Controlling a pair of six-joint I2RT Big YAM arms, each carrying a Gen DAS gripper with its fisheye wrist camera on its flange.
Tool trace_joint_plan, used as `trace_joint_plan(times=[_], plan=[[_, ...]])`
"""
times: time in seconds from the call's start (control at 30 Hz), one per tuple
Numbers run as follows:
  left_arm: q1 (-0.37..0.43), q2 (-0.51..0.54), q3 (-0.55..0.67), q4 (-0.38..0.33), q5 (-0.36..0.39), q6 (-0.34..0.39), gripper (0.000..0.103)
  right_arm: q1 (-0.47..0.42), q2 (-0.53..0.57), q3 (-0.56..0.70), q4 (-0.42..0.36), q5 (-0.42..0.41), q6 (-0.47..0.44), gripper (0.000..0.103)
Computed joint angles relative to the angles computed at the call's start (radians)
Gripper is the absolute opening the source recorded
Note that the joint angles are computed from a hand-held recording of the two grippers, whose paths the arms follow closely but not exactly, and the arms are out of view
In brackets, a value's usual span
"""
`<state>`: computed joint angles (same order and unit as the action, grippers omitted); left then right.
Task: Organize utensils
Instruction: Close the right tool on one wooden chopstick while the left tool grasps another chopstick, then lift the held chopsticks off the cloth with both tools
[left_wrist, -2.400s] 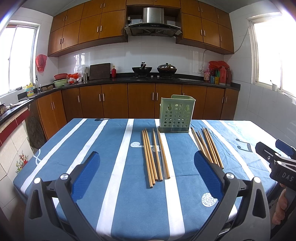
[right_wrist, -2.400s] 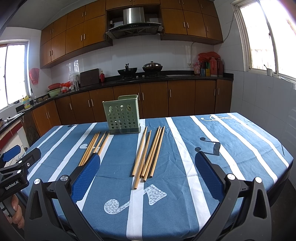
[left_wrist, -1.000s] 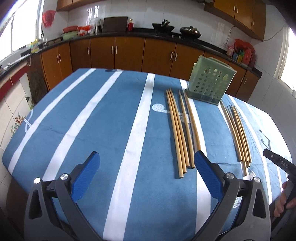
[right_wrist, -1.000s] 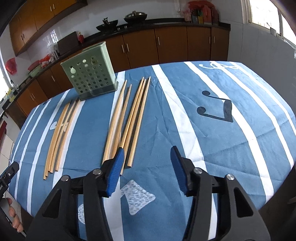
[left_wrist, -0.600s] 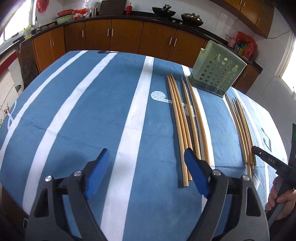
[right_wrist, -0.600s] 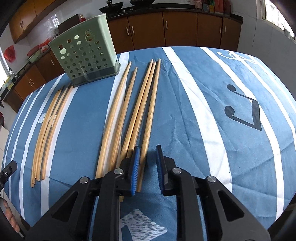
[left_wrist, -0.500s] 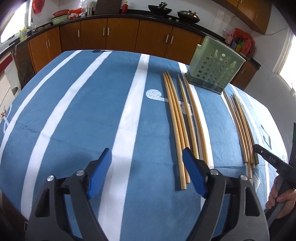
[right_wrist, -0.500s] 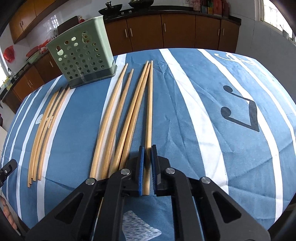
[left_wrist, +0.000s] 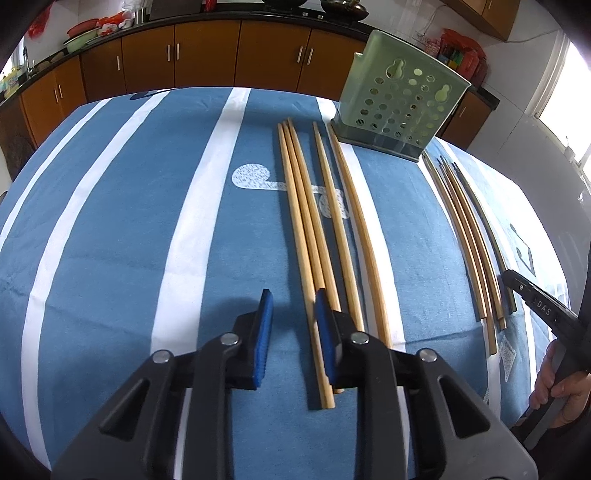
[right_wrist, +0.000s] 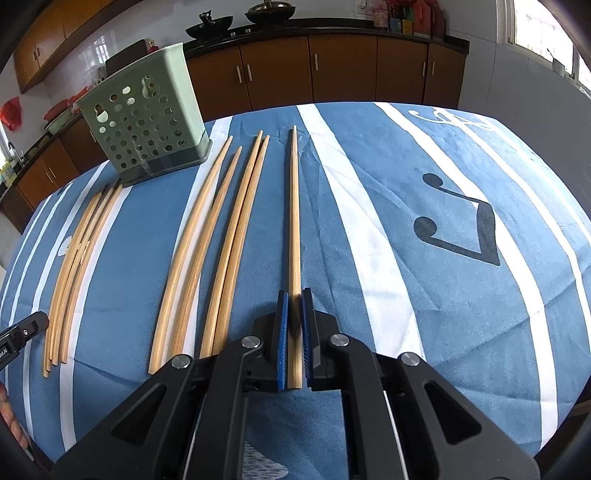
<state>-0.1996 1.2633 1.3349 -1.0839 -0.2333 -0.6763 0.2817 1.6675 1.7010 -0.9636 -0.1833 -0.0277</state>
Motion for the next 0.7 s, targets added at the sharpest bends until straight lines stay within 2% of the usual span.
trace_joint_plan(times=[0.07, 0.17, 0.2, 0.23, 0.43, 0.57, 0.7], plan=[[-0.003, 0.004, 0.005, -0.003, -0.004, 0.003, 0.024, 0.0, 0.001, 0.0, 0.0, -0.001, 0.001, 0.008], [-0.005, 0.015, 0.015, -0.009, -0.006, 0.012, 0.017, 0.0, 0.001, 0.001, 0.001, 0.002, -0.006, 0.008], [-0.005, 0.026, 0.024, -0.02, -0.009, 0.013, 0.01, 0.001, 0.002, 0.002, 0.001, 0.002, -0.007, 0.008], [-0.007, 0.035, 0.032, -0.03, -0.029, 0.016, 0.009, 0.001, 0.003, 0.003, 0.001, 0.003, -0.01, 0.008], [0.035, 0.063, 0.053, -0.024, -0.036, 0.051, 0.008, 0.003, 0.023, 0.025, 0.008, 0.017, -0.027, 0.008], [0.109, 0.072, 0.055, 0.001, -0.031, 0.07, 0.008, -0.02, 0.062, 0.072, 0.015, 0.046, 0.006, 0.008], [0.154, 0.051, 0.026, 0.049, 0.014, 0.103, 0.009, -0.041, 0.086, 0.108, -0.004, 0.035, 0.017, 0.008]])
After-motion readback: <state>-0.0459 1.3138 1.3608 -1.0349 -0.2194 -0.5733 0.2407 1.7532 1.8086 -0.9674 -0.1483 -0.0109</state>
